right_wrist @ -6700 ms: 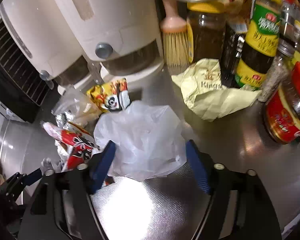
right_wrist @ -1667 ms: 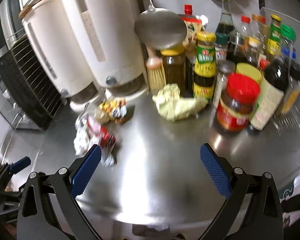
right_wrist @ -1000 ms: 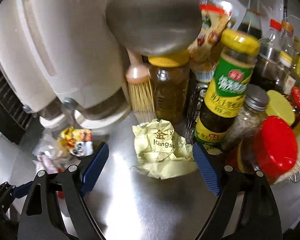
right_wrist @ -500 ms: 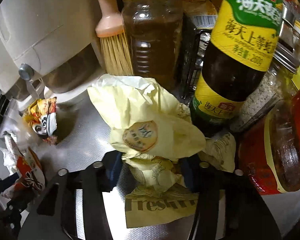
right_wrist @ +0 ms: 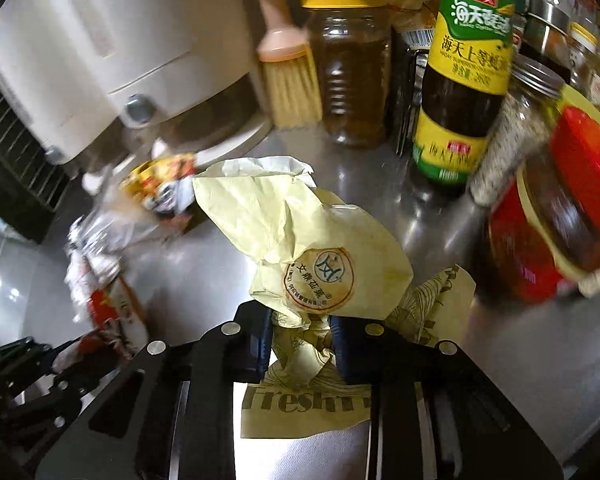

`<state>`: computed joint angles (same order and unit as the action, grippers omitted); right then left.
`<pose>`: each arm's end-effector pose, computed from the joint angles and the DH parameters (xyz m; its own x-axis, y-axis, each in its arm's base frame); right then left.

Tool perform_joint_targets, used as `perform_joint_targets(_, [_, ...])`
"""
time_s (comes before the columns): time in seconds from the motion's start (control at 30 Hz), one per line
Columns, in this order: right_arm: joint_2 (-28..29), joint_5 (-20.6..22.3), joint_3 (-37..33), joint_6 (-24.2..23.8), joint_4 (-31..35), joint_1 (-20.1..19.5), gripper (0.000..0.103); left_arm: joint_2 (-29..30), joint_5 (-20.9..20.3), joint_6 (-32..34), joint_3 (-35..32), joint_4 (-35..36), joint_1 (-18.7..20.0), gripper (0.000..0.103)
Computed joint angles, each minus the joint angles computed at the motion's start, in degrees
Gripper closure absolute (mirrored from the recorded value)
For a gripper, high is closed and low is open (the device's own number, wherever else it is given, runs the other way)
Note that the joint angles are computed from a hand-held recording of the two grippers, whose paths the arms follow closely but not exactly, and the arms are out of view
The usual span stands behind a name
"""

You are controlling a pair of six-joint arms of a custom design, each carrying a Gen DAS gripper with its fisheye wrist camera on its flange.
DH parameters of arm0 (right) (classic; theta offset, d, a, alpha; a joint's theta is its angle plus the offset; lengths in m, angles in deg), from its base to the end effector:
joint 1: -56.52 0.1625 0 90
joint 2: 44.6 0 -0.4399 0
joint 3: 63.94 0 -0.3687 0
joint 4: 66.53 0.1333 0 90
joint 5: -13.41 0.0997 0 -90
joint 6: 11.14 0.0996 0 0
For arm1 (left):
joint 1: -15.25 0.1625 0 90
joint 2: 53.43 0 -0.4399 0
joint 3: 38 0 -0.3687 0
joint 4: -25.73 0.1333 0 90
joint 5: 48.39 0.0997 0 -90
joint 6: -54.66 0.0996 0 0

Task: Collect trash
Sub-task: 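Grasp the red-white snack bag with the left gripper while the right grasps yellow paper, then carry the snack bag and yellow paper down over the bin and release both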

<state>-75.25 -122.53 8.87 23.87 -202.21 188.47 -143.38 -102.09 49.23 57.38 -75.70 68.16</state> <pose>0.5510 -0.5206 0.0763 -0.8306 0.0720 0.5522 -0.2328 0.8559 -0.4618 -0.1331 -0.4948 0.4981 -0.7339 0.3596 -0.5762 0.5327 0.8311 -0.1598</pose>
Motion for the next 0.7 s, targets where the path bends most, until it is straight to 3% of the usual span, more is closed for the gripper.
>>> perform_joint_targets(0.33, [-3.2,2.4,6.8,6.1,-0.7,5.4,0.077,-8.6,1.6,-5.2,4.3,6.9,-5.1,0.085])
perform_joint_targets(0.7, [-4.8,4.6,11.8,13.4,0.8,11.0,0.077,-19.1,2.7,-16.7,5.7,22.1,-12.4,0.084])
